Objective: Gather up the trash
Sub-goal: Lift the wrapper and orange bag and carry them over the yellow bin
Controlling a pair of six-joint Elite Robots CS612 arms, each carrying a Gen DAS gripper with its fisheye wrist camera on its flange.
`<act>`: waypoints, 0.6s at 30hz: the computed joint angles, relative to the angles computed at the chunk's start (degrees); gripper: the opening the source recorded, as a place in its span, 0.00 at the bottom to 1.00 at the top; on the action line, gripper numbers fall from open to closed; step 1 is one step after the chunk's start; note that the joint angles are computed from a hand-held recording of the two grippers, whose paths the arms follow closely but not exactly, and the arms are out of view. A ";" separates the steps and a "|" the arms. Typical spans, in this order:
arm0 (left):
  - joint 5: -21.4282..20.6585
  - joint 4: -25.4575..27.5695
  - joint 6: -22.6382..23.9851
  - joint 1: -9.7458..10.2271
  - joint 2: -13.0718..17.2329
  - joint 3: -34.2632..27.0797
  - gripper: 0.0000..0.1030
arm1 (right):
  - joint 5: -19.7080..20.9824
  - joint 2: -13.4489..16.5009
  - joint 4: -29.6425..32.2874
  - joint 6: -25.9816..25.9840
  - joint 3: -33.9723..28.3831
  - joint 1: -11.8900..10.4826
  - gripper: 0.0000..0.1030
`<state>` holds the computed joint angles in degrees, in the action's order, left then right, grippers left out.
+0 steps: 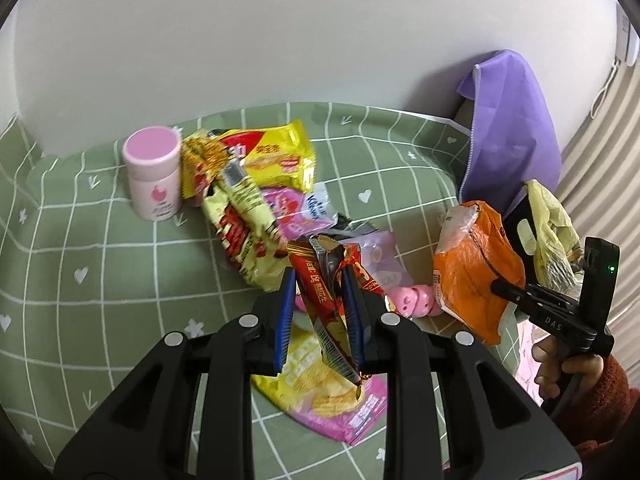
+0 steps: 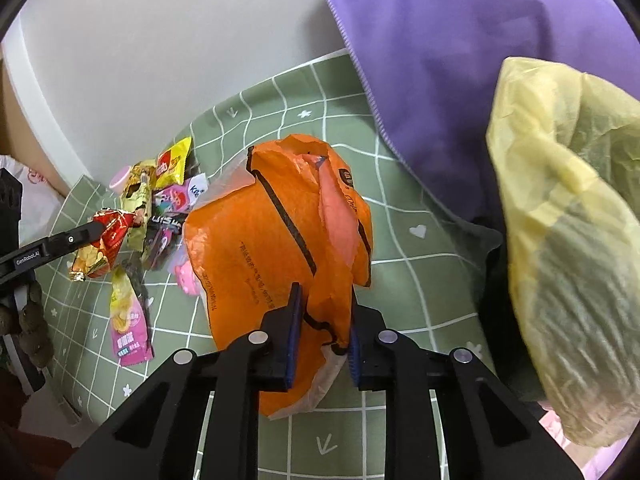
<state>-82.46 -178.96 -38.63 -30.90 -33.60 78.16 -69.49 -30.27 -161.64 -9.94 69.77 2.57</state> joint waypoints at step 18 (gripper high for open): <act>-3.84 -4.27 9.44 -0.53 1.94 -6.88 0.21 | -6.98 -4.52 -11.93 3.00 6.39 0.10 0.19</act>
